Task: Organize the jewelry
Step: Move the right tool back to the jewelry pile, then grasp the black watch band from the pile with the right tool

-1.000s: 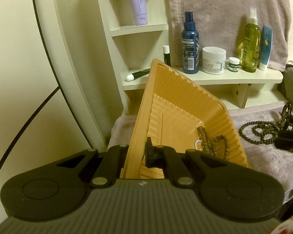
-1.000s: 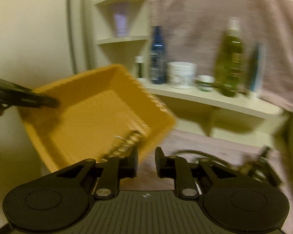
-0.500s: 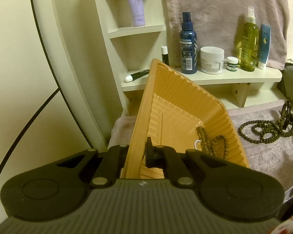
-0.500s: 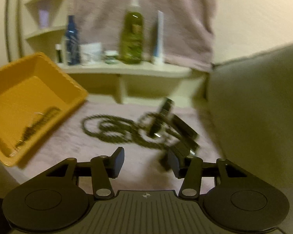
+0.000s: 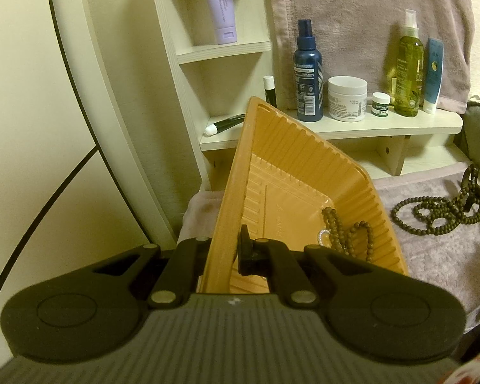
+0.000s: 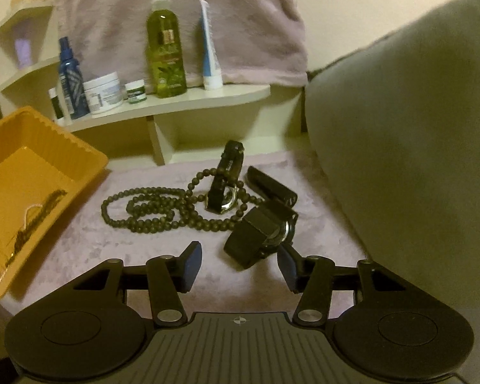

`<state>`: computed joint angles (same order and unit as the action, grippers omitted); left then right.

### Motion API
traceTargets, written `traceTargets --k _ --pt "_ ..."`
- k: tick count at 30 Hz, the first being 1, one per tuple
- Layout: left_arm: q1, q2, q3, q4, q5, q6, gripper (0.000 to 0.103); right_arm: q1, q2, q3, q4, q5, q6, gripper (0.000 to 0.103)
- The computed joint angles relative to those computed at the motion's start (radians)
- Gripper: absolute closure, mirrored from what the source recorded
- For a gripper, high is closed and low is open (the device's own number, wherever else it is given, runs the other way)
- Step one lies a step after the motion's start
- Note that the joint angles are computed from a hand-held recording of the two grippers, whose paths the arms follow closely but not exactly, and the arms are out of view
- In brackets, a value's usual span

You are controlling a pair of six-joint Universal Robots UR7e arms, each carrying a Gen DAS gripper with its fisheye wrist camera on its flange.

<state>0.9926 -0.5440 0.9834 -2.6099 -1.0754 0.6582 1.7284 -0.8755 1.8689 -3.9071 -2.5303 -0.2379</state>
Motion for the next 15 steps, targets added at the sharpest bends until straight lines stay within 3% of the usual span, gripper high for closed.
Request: traceTargets --k 10,14,15 --pt "0.000 0.003 -0.008 0.006 0.001 -0.002 0.098 -0.020 0.012 -0.031 -0.008 0.032 0.052 0.052" --pt "0.001 0.004 -0.010 0.007 0.000 0.000 0.098 -0.023 0.007 -0.036 0.007 0.035 0.071 0.078" --pt "0.001 0.004 -0.009 0.007 0.001 0.000 0.098 -0.022 0.007 -0.038 0.006 0.034 0.069 0.080"
